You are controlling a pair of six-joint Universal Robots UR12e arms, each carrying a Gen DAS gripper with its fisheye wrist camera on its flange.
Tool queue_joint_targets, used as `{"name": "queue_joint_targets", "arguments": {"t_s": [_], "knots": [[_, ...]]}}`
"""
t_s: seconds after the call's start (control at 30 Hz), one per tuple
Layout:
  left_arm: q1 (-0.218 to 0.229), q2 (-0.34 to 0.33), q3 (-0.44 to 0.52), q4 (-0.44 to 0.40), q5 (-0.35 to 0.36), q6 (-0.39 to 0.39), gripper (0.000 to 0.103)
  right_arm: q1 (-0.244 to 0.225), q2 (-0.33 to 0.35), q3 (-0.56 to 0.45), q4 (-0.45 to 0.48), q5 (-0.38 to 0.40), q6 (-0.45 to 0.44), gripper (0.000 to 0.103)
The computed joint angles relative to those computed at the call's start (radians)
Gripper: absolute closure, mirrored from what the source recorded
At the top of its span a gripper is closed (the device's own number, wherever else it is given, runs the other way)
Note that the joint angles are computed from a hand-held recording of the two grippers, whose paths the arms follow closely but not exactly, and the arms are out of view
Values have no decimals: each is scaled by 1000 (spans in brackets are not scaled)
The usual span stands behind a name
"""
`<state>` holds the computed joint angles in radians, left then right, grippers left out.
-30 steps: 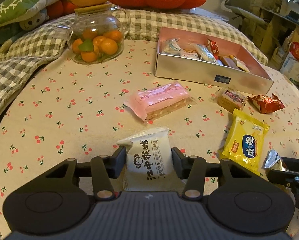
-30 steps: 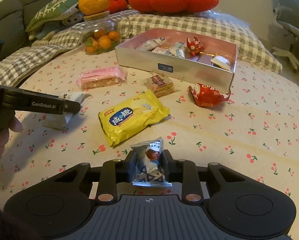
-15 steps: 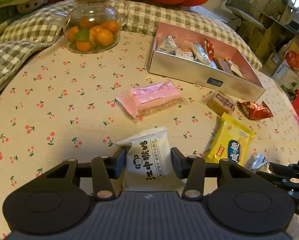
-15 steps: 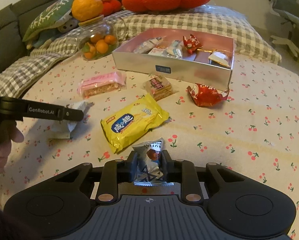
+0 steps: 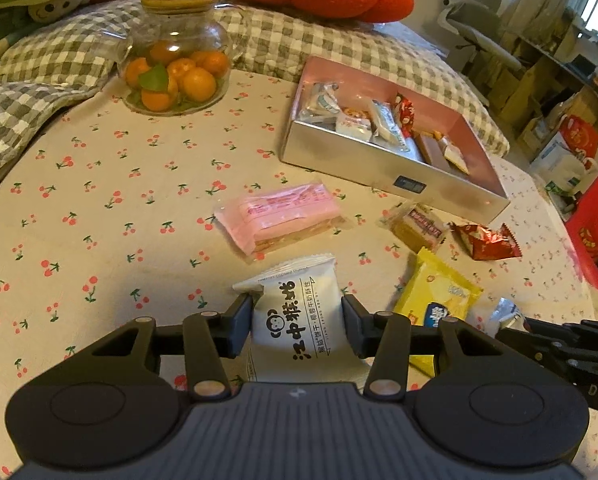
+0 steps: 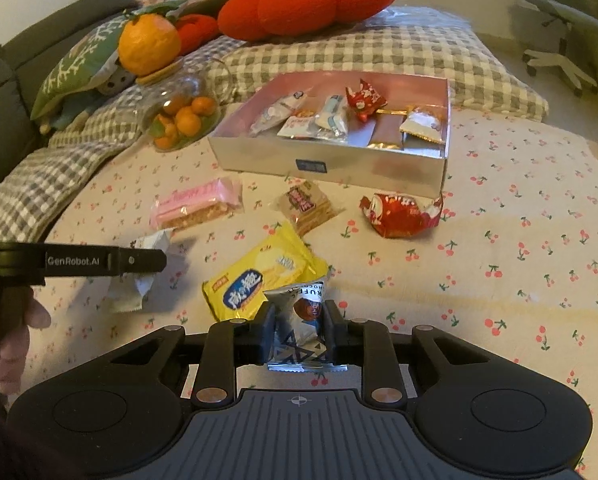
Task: Organize snacks
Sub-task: 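Carry both held snacks over the silver tray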
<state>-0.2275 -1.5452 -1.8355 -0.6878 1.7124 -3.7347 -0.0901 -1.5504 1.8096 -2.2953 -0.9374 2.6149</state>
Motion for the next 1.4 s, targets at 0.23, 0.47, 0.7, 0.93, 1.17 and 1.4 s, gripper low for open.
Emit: {"name": "queue_joint_targets", "arguments": {"t_s": [0.23, 0.47, 0.7, 0.93, 1.17, 1.4], "knots": [[4, -10, 23, 8, -18, -10, 59, 8, 23, -51, 26, -12, 87, 79], [7, -28, 50, 36, -27, -18, 59, 13, 62, -104, 9, -7, 216, 79], [12, -61, 87, 56, -26, -36, 59, 15, 111, -160, -18, 28, 352, 79], [12, -90, 115, 64, -41, -91, 59, 23, 170, -204, -103, 56, 502, 79], [6, -111, 135, 63, -41, -110, 59, 27, 229, -228, -201, 41, 623, 79], [4, -125, 149, 63, -46, -120, 59, 25, 259, -240, -225, 38, 676, 74]]}}
